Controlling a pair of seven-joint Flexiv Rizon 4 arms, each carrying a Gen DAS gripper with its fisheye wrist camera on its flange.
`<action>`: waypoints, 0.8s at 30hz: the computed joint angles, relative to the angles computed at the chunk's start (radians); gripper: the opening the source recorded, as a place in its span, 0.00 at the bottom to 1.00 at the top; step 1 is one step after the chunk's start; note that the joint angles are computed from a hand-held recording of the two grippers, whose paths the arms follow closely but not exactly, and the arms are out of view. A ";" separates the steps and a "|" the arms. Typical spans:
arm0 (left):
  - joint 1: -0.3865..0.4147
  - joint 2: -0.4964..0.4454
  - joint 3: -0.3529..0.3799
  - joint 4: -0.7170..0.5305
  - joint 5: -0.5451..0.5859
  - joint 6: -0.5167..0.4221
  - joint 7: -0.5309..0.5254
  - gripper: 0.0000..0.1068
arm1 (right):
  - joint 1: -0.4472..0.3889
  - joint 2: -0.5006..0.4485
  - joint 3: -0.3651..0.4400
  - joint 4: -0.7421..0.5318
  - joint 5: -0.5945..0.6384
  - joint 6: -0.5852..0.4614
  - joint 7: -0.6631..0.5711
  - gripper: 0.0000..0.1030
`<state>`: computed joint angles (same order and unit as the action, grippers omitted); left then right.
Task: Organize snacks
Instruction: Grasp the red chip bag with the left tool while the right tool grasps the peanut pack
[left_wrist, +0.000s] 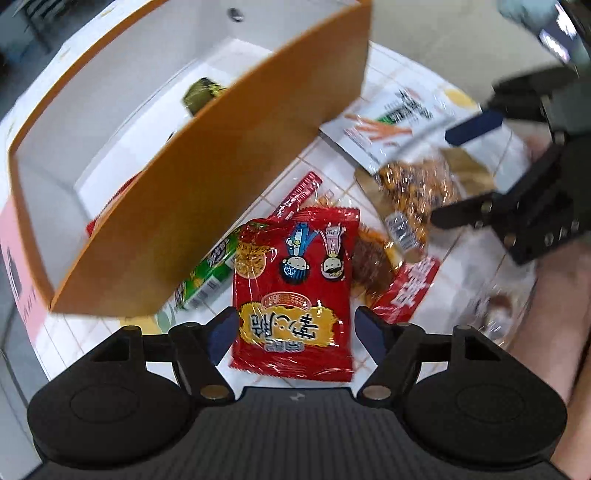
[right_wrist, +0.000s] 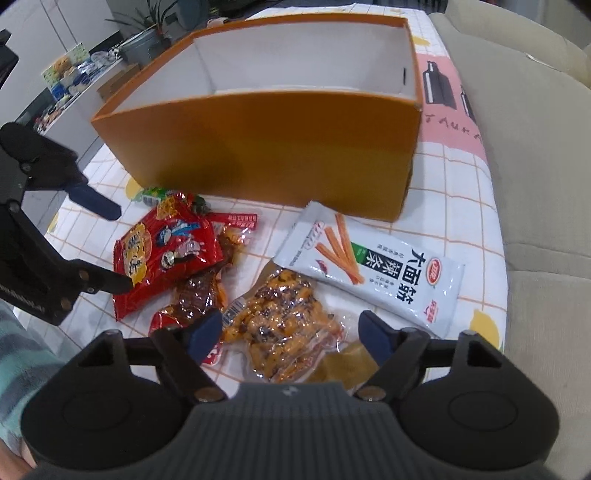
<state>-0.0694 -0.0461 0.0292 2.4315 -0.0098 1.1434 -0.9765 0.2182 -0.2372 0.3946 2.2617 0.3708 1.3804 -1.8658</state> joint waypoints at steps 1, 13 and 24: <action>0.000 -0.010 0.000 -0.003 0.020 0.007 -0.005 0.78 | 0.014 -0.002 -0.015 0.005 -0.025 -0.004 0.016 0.76; 0.017 -0.077 -0.018 0.012 -0.133 0.076 0.068 0.85 | 0.043 -0.053 -0.033 0.053 -0.232 0.057 0.072 0.85; 0.007 -0.127 -0.018 0.004 -0.106 0.137 -0.004 0.93 | 0.134 -0.078 -0.125 0.118 -0.435 0.132 0.215 0.92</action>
